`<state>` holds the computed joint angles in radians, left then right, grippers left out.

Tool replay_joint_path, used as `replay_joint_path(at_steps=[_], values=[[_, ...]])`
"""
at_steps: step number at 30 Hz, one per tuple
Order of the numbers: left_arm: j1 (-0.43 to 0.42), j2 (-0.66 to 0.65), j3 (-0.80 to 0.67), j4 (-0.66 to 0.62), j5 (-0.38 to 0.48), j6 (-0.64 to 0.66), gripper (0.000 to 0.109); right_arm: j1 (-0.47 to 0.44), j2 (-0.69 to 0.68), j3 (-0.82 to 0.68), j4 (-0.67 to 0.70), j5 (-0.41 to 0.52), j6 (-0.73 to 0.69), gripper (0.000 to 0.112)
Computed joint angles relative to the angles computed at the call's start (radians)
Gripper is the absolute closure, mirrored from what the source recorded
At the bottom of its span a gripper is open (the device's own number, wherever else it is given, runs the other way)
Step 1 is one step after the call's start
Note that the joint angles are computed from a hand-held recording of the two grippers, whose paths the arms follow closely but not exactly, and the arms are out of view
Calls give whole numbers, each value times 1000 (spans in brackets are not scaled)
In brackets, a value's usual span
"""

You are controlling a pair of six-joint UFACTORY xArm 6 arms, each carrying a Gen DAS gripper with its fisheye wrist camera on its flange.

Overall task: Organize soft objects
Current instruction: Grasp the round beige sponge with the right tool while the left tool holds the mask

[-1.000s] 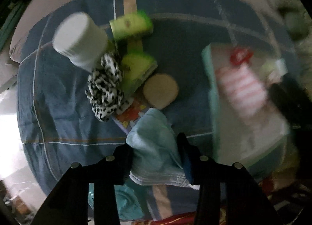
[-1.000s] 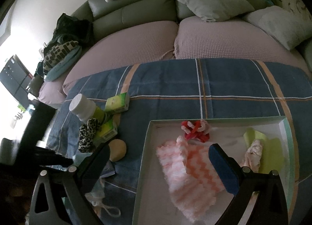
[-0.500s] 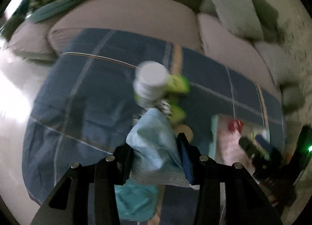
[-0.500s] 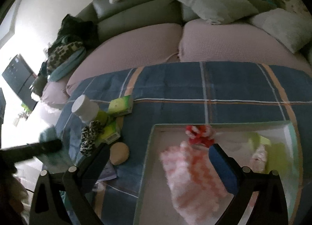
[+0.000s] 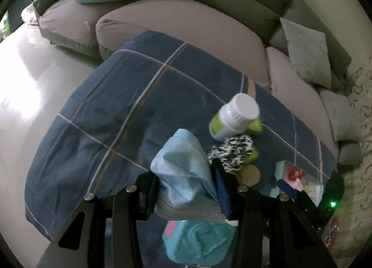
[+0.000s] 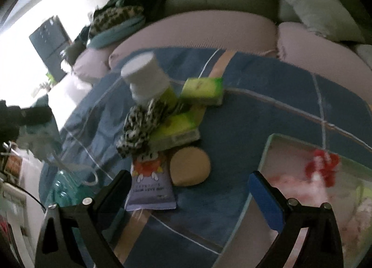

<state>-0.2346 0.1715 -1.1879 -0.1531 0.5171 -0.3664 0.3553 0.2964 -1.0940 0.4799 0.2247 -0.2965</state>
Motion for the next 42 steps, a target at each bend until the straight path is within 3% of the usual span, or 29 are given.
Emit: replay_joint_path(at_steps=[11, 14, 18, 23, 25, 26, 28, 30, 36, 42], values=[[34, -1, 47, -80, -24, 63, 64, 6, 84, -41, -166, -7, 141, 27], [35, 6, 49, -101, -28, 78, 64, 0, 92, -39, -326, -20, 267, 28], [37, 10, 52, -111, -30, 85, 64, -4, 95, -35, -401, -30, 332, 30], [37, 17, 49, -124, -29, 96, 64, -20, 110, -47, -694, -33, 554, 32], [37, 20, 47, -128, -28, 98, 64, -20, 109, -45, -745, -33, 595, 33], [36, 22, 47, -131, -28, 101, 64, -21, 109, -46, -753, -32, 603, 34], [35, 24, 46, -135, -26, 105, 64, -20, 108, -43, -713, -36, 571, 54], [34, 25, 46, -137, -26, 107, 64, -21, 111, -44, -704, -27, 573, 60], [33, 22, 47, -137, -28, 107, 64, -23, 109, -45, -736, -28, 599, 66], [24, 11, 50, -140, -31, 106, 64, -22, 92, -22, -559, -58, 467, 67]])
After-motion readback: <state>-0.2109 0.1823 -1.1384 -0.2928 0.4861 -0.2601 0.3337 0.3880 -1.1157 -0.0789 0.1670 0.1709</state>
